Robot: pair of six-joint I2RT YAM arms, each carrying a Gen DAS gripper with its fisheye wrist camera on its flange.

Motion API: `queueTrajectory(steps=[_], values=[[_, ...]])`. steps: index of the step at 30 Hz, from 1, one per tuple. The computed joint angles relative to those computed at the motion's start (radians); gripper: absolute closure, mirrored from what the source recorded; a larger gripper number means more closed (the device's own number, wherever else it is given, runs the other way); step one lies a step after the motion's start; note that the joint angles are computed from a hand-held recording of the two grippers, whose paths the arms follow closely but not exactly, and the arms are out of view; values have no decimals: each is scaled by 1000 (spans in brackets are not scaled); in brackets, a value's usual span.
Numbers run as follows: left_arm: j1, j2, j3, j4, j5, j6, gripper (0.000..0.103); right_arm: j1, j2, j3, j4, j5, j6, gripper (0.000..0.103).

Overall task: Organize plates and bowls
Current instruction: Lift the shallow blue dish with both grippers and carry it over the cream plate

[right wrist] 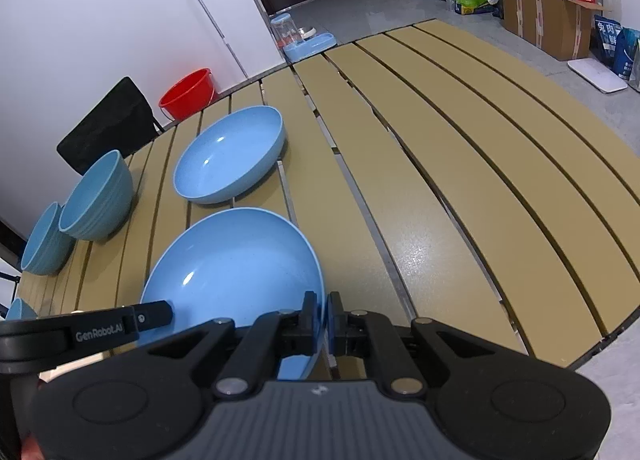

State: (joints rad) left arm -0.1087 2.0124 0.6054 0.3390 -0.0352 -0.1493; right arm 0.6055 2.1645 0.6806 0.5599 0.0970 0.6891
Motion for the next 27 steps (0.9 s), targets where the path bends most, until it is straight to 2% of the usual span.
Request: queueTrajectory(steps=[14,21,27], values=[[64,-261,-204,0,15,43,94,122,-184,-82,-71,85,62,98],[185,-437,-304,-51,75,112,94,220,-270,-86,-145,141,104,98],[354,-562,-355,-119,154,225,94,312,-283,-42,-206,181,149,98]])
